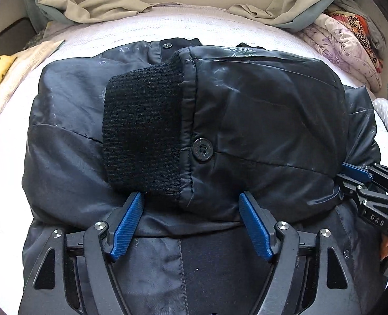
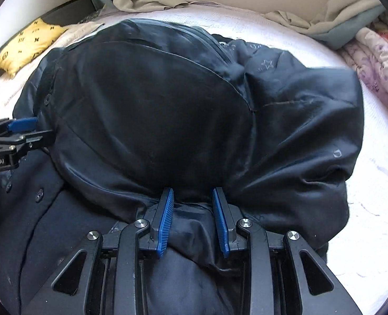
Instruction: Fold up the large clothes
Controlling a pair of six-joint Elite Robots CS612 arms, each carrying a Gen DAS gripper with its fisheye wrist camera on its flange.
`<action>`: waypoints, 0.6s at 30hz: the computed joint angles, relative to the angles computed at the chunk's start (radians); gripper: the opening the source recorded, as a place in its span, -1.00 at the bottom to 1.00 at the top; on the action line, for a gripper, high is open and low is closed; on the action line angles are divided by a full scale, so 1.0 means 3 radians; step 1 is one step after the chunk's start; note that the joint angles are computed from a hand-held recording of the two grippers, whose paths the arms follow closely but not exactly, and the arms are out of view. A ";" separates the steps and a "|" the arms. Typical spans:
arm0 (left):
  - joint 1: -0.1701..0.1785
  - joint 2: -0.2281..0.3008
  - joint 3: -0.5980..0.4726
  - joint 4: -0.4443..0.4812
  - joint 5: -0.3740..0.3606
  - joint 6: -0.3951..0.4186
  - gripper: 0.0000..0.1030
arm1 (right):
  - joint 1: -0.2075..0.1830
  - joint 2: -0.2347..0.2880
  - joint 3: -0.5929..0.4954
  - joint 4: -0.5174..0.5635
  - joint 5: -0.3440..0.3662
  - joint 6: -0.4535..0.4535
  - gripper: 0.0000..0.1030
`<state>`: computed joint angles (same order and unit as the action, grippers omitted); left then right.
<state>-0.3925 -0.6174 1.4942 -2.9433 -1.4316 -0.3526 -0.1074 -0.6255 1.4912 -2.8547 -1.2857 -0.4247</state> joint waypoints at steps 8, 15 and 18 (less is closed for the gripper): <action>0.0051 -0.0111 0.0087 -0.0133 -0.0143 -0.0121 0.52 | -0.0114 -0.0107 0.0006 0.0190 0.0430 0.0241 -0.11; 0.0052 -0.0238 0.0236 -0.0350 -0.0021 -0.0168 0.67 | -0.0353 -0.0282 0.0175 0.0046 0.0946 0.0804 0.15; 0.0047 -0.0285 0.0292 -0.0356 0.0050 -0.0185 0.68 | -0.0391 -0.0305 0.0178 0.0054 0.0866 0.1005 0.18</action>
